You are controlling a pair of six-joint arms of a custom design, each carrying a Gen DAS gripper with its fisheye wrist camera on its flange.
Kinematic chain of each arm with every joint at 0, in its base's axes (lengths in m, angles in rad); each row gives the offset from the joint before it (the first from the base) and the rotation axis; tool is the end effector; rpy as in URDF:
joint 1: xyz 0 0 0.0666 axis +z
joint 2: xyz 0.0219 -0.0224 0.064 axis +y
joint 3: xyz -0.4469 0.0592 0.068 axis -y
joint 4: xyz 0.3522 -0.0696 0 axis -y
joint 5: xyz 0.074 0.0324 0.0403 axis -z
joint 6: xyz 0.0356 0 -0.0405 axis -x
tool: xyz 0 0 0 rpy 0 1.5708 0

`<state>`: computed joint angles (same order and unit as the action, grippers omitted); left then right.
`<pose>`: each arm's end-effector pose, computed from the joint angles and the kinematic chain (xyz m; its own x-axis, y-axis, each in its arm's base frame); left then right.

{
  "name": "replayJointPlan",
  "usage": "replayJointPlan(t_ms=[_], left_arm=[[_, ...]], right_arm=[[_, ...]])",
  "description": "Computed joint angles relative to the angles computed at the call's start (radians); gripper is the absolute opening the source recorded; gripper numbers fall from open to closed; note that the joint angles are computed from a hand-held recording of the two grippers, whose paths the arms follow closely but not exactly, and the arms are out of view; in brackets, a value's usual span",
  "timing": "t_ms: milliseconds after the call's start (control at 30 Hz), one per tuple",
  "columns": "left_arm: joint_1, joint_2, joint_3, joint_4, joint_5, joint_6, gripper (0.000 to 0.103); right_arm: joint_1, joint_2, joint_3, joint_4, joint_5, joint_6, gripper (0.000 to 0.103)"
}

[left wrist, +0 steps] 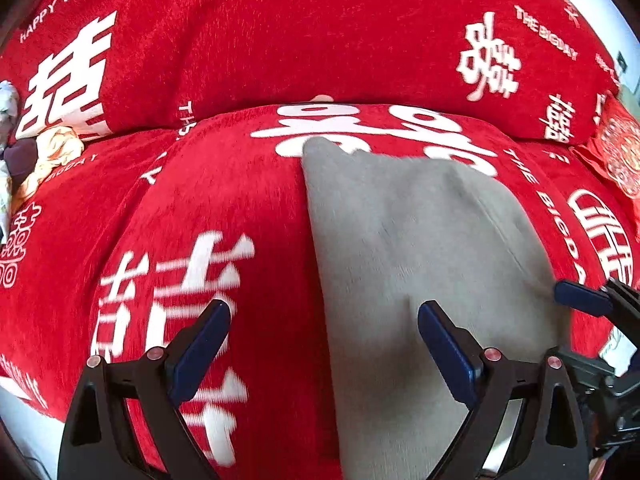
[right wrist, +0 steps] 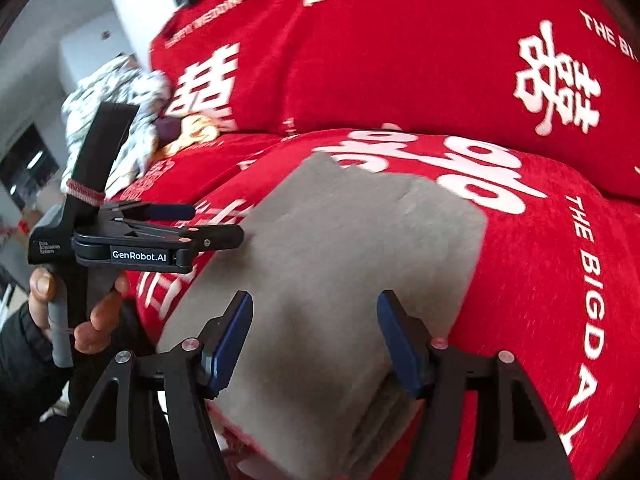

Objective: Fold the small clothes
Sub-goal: 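Press and smooth the folded bundle with both open tools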

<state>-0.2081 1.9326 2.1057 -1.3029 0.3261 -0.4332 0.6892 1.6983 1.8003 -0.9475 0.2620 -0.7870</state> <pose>0.6203 -0.1430 0.4877 -0.6648 0.5468 -0.5090 0.6705 0.7372 -0.0838 0.4447 0.3540 0.5199 -0.7488 0.2694 -0.6056 0.0690 0.9404 0.3330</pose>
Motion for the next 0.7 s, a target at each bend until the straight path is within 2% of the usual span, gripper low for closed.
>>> replayJointPlan(t_ms=[100,200,400,567,700], left_arm=[[0.007,-0.049,-0.104,0.066,-0.044,-0.017,0.096],[0.025,-0.058,-0.136,0.059,-0.015,-0.008,0.096],[0.033,-0.086,-0.206,0.111,-0.013,-0.005,0.097],[0.034,-0.115,-0.258,0.153,-0.029,-0.007,0.097],[0.030,-0.153,-0.301,0.179,-0.060,-0.026,0.097]], right_arm=[[0.018,0.002,-0.023,-0.002,-0.019,-0.009,0.068],[0.032,-0.022,-0.088,0.034,-0.011,-0.038,0.068],[0.045,-0.048,-0.143,0.055,-0.017,-0.070,0.068],[0.065,-0.032,-0.127,0.010,0.000,-0.054,0.068],[0.074,-0.029,-0.109,-0.037,-0.023,-0.070,0.068]])
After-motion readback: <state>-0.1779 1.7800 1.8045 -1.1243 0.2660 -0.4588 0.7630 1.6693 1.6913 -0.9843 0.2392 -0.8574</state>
